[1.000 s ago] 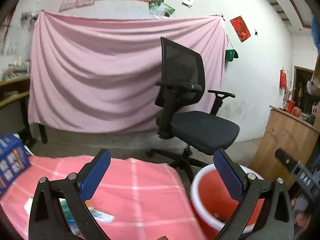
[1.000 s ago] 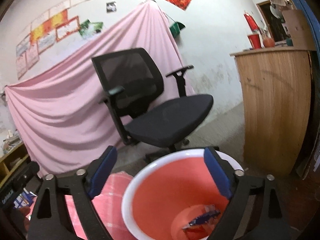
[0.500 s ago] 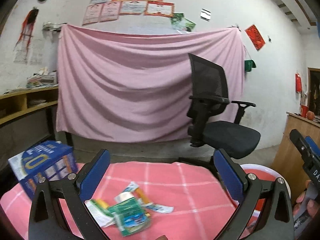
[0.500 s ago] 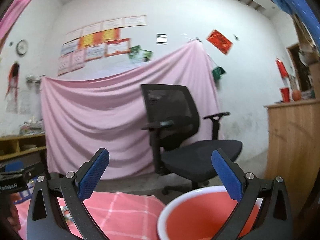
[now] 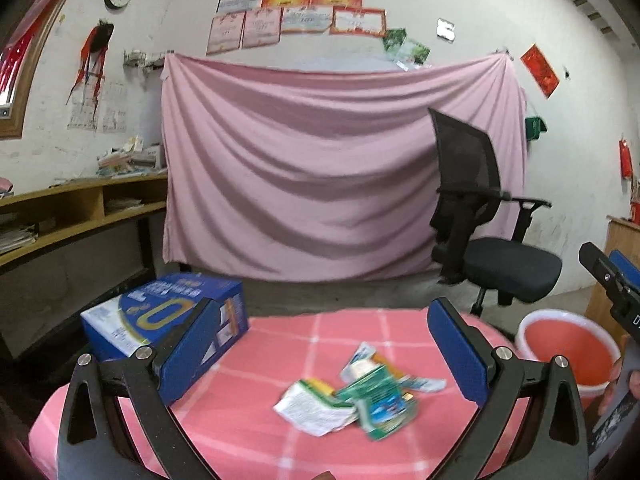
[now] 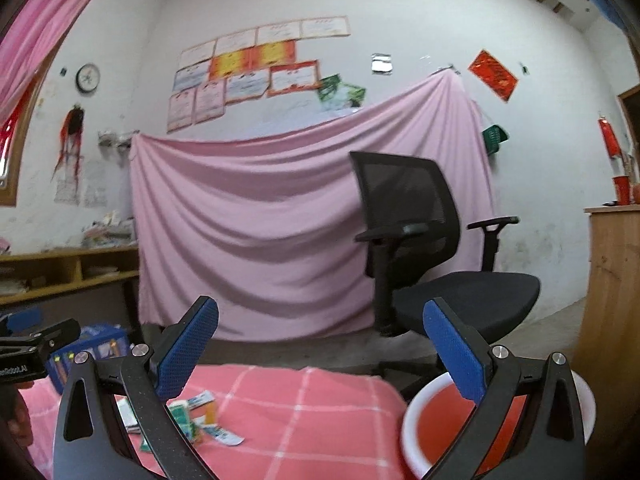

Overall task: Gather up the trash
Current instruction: 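Move both tools back over the remaining packets on the table, then grasp the white toothpaste tube with the right gripper while the left grasps a green packet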

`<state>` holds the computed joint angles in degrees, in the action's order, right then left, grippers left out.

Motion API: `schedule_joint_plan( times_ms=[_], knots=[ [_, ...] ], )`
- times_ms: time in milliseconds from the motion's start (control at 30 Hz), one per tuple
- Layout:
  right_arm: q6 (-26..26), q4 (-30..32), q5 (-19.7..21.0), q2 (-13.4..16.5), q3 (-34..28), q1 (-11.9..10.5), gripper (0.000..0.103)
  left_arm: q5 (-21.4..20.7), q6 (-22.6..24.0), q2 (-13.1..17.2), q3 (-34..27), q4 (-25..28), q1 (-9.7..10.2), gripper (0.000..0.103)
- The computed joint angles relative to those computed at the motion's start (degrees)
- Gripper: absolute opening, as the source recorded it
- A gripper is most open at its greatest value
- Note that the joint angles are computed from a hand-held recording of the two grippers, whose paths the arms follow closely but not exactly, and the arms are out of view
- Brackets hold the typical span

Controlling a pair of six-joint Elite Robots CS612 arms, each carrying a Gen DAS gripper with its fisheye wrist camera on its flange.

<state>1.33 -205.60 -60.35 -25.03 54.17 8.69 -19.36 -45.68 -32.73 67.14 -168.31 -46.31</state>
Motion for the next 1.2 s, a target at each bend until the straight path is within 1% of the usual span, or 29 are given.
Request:
schedule_joint_plan(
  times_ms=[67, 167, 233, 333, 433, 500, 533, 567, 600, 667, 733, 767, 800, 867, 900, 933, 967, 1000, 1033, 1067, 1133, 1200],
  knots=[
    [-2.13, 1.7, 0.68, -0.03, 0.21, 0.44, 0.103, -1.44, -5.42, -1.42, 2.0, 5.19, 0.35, 0.102],
    [-5.82, 4.52, 1.73, -0.28, 0.8, 1.14, 0.103, -4.27, -11.04, -2.96, 4.33, 9.8, 0.98, 0.102],
    [-7.99, 6.76, 2.17, -0.38, 0.85, 1.55, 0.103, -6.04, -13.4, -3.66, 5.44, 11.86, 1.36, 0.101],
    [-10.27, 10.75, 2.87, -0.59, 0.85, 1.85, 0.103, -8.55, -14.89, -4.35, 6.67, 13.8, 1.92, 0.101],
    [-12.1, 15.93, 3.57, -0.7, 0.39, 1.98, 0.103, -12.0, -15.01, -4.78, 7.21, 14.6, 2.57, 0.101],
    [-13.19, 20.13, 3.63, -0.84, -0.01, 2.1, 0.099, -15.87, -14.36, -4.95, 7.54, 13.67, 3.19, 0.101],
    [-13.82, 22.54, 3.75, -0.89, -0.28, 2.13, 0.094, -17.38, -14.14, -5.04, 7.56, 13.48, 3.45, 0.1],
    [-14.58, 25.42, 3.64, -0.92, -0.7, 2.21, 0.089, -19.38, -14.01, -5.1, 7.54, 13.47, 3.79, 0.097],
    [-15.2, 27.57, 3.52, -0.95, -0.97, 2.28, 0.086, -20.85, -13.93, -5.14, 7.47, 13.57, 4.02, 0.096],
    [-16.63, 32.46, 3.54, -0.85, -1.91, 2.41, 0.08, -24.62, -13.64, -5.09, 7.11, 14.06, 4.65, 0.085],
    [-18.26, 36.65, 3.24, -0.85, -2.67, 2.56, 0.075, -27.65, -13.4, -5.0, 6.76, 14.15, 5.2, 0.078],
    [-19.21, 38.73, 2.95, -0.84, -3.06, 2.67, 0.074, -29.64, -13.34, -4.9, 6.53, 14.27, 5.59, 0.073],
    [-20.12, 40.65, 2.62, -0.79, -3.47, 2.79, 0.073, -31.12, -13.3, -4.9, 6.28, 14.51, 5.88, 0.071],
    [-22.68, 45.93, 1.77, -0.63, -4.71, 3.14, 0.069, -35.24, -12.98, -4.64, 5.7, 14.61, 6.73, 0.061],
    [-23.59, 47.87, 1.47, -0.5, -5.24, 3.24, 0.067, -36.95, -12.91, -4.52, 5.42, 14.75, 7.08, 0.058],
    [-24.85, 50.74, 1.14, -0.28, -6.13, 3.41, 0.062, -39.14, -12.92, -4.36, 5.09, 14.97, 7.55, 0.054],
    [-25.99, 53.4, 0.89, -0.03, -6.99, 3.55, 0.057, -40.18, -12.98, -4.28, 4.92, 15.12, 7.8, 0.054],
    [-27.17, 56.17, 0.7, 0.27, -7.98, 3.69, 0.056, -40.48, -12.69, -4.29, 4.95, 14.58, 7.91, 0.054],
    [-28.24, 58.52, 0.66, 0.6, -8.95, 3.81, 0.055, -40.73, -12.16, -4.33, 4.98, 13.93, 7.99, 0.052],
    [-29.5, 60.98, 0.5, 0.92, -9.88, 3.95, 0.052, -41.34, -11.41, -4.24, 4.87, 13.41, 8.12, 0.045],
    [-31.79, 64.69, 0.2, 1.43, -11.35, 4.2, 0.049, -42.12, -10.65, -4.12, 4.4, 13.89, 8.31, 0.039],
    [-34.19, 68.0, -0.25, 1.99, -12.84, 4.52, 0.049, -42.72, -9.26, -4.04, 4.08, 13.61, 8.44, 0.033]
  ],
)
